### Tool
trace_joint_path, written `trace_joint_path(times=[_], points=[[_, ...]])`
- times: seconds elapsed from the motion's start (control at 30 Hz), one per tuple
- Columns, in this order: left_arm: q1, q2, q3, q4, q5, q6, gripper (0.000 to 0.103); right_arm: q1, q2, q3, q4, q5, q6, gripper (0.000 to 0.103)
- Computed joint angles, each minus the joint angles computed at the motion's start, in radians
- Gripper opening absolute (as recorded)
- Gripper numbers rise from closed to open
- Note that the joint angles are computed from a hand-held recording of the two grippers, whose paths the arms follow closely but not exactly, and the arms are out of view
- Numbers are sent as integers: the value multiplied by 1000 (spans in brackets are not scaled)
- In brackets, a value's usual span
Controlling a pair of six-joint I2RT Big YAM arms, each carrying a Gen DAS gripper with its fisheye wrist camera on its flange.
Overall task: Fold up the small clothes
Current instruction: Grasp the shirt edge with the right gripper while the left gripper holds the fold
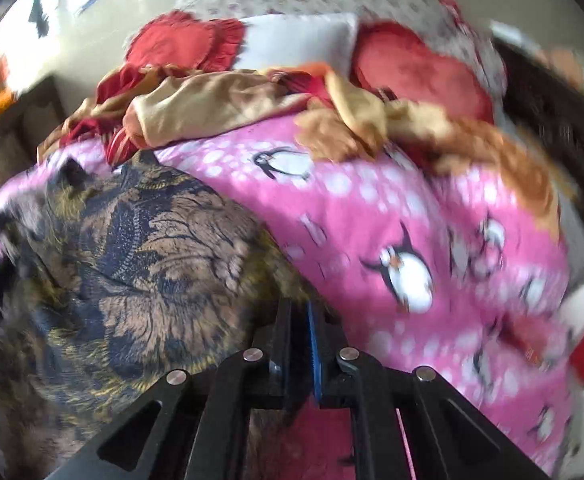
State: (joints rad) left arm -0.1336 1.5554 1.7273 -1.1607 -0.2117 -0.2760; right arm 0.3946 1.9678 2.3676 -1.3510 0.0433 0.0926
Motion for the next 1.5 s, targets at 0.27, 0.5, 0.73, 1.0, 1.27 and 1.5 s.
trace_joint_path(times=[0.27,0.5,0.73,1.0,1.27,1.5], points=[[22,-31,-29,3,32,-40,24,-18,-262,-393,147,-232,108,77],[19,-52,-52,-22,20,-17,24,-18,-341,-547,179,-240,115,7],[20,-66,-56,-16,46,-38,24,-70,-320,-468,223,-199,229,33],[17,-39,-43,-26,32,-52,24,15,-104,-153,188,-114,20,90],[22,-36,-70,0,27,-64,26,33,-28,-50,104,-55,-90,6],[25,-39,-63,-22,35,-65,28,21,-12,-66,107,34,90,0]])
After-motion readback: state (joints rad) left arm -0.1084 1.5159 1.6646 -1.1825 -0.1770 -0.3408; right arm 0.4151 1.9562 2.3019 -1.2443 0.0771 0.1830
